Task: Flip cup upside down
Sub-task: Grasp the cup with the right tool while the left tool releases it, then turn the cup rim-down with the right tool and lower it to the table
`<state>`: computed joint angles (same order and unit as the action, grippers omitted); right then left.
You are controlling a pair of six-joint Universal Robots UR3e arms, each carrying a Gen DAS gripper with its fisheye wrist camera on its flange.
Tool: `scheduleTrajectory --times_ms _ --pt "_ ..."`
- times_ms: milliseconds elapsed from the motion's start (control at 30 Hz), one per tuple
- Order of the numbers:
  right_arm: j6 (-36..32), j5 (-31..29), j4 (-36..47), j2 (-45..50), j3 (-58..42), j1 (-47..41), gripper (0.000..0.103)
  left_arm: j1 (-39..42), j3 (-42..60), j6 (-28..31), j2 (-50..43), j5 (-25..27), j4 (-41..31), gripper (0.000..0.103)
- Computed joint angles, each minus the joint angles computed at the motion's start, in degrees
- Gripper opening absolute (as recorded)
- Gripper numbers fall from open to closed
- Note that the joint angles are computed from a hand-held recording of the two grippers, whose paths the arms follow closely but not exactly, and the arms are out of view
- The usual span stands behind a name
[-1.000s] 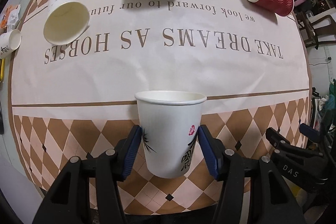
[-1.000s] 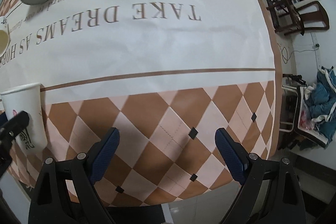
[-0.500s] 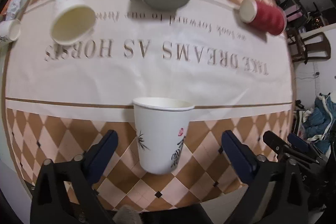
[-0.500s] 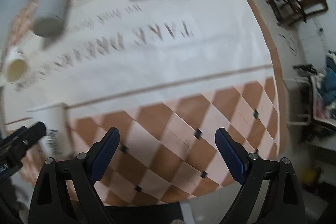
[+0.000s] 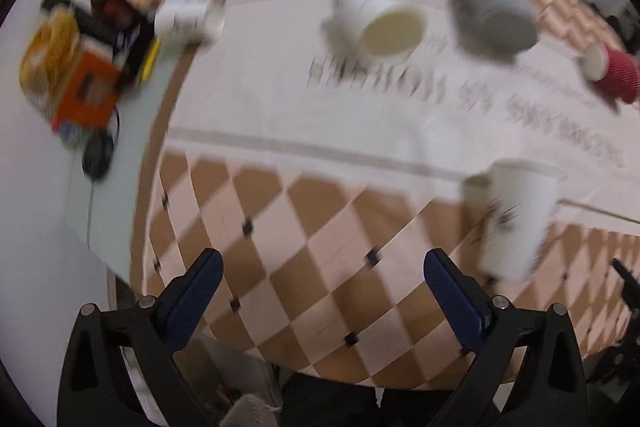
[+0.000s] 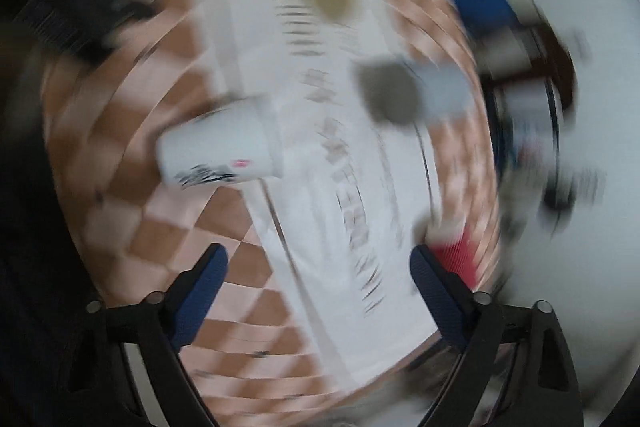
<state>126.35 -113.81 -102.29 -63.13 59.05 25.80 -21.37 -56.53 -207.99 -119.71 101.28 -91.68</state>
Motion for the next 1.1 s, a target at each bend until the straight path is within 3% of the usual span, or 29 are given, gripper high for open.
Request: scheduleTrajectory --times_ms 167,267,433,500,567,667,833,1000,1100 --pt "-25.33 -4.38 -17.99 -1.33 15.96 5.54 0.082 1.15 -12.34 -0.52 3.08 -1.96 5.09 0.102" --pt "-40.06 -4.08 -28.76 -2.54 24.34 6.55 0.081 1.61 -17.46 -1.38 4.07 -2.93 8.06 0.102" --pt "-72.37 3.54 -60.89 -5.33 45.06 4.64 0.081 2.83 -22.59 -1.95 5.42 -4.84 11.80 0.102" --pt "-79.72 5.73 -66.86 -4.15 47.99 3.34 0.077 3.27 -23.51 -2.13 5.52 -5.02 12.84 0.103" --pt "-85.20 6.29 -71.79 -2.49 50.21 2.47 0.063 3.71 -24.04 -2.16 5.41 -4.95 13.77 0.103" --pt "-88.91 7.59 -75.06 -1.24 51.12 1.38 0.063 4.76 -24.70 -1.78 5.27 -4.89 14.96 0.103" --pt "-85.52 5.24 -69.42 -0.86 47.14 2.05 0.061 6.00 -25.46 -1.57 6.13 -4.58 15.18 0.103" --pt "-72.10 -0.34 -58.46 0.91 39.55 5.87 0.060 6.92 -24.97 -0.55 6.66 -3.49 14.63 0.102" --pt "-61.59 -3.45 -47.02 2.22 31.88 6.78 0.060 7.08 -23.94 0.14 6.34 -2.82 14.20 0.102"
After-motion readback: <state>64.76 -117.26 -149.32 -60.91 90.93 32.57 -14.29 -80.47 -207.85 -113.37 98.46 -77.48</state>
